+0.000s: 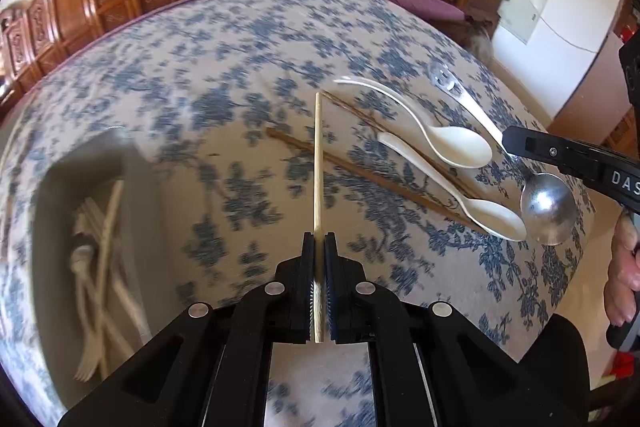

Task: Organize utensils
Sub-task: 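Grasp a wooden chopstick with the left tool while the right tool holds the metal spoon, then carry the chopstick into the grey tray and open the left tool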

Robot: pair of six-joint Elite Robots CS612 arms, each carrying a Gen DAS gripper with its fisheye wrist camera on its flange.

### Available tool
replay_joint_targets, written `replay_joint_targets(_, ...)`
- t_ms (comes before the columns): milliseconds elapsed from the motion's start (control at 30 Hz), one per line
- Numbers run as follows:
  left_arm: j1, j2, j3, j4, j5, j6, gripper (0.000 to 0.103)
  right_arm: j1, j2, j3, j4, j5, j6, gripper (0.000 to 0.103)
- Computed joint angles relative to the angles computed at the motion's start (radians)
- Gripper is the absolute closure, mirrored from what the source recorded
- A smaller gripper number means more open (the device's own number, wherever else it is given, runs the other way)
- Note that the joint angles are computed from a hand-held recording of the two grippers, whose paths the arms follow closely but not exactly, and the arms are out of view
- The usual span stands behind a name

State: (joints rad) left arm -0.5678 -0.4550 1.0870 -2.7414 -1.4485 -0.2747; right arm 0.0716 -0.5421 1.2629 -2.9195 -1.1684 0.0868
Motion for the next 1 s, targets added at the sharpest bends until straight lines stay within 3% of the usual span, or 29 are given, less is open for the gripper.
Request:
replay_joint_targets(633,0.015,-0.159,0.251,-0.170,0.102,-0.064,0.099,0.025,-0.037,0.031,-0.043,0.049,-0.054,0.101)
replay_joint_targets(1000,0.049,-0.170,0.297,-0.178,0.115,-0.140,0.099,0.041,-0.048,0.042,-0.040,0.080,-0.091,0.101)
